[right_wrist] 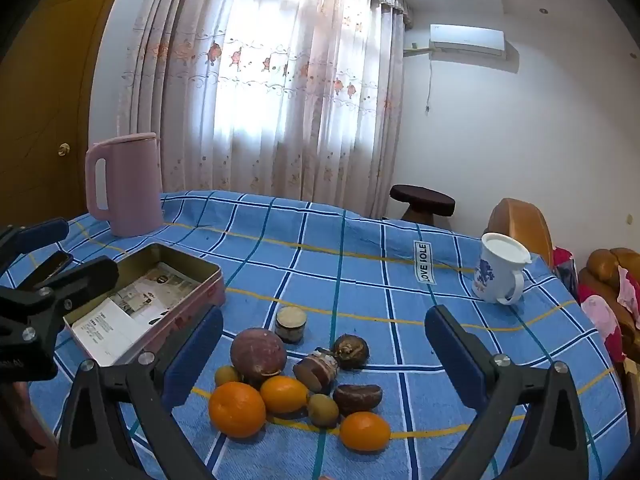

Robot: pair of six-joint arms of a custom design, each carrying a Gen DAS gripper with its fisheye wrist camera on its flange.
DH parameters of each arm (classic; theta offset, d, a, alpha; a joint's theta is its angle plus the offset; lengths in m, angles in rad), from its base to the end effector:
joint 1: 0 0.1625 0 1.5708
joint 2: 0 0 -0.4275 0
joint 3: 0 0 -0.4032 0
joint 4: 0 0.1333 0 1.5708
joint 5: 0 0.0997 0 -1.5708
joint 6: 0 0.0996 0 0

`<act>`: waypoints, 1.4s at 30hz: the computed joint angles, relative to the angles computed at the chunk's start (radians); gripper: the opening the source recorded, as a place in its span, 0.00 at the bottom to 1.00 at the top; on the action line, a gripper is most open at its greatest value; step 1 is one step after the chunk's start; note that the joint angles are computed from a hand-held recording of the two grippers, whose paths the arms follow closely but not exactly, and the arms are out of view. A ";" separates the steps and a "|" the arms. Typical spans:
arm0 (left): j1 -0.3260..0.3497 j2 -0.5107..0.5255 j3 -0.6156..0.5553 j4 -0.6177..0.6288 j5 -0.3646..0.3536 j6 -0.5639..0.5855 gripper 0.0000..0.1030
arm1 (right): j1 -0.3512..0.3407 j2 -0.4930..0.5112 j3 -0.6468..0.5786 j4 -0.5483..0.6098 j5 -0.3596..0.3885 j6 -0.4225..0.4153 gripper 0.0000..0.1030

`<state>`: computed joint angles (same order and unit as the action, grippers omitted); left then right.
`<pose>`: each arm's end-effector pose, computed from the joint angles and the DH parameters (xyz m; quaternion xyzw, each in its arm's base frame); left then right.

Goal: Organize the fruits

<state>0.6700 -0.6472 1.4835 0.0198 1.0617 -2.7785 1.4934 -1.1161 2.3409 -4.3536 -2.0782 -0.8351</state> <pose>-0.3519 -0.5108 -0.0100 0.4645 0.7836 -0.3890 0.1375 0.0527 -0.4181 0.2658 0.0909 -0.7052 0.5318 0.4600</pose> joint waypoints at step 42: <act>-0.001 0.010 -0.002 0.030 0.007 -0.043 1.00 | -0.027 0.014 0.017 -0.024 0.017 0.021 0.99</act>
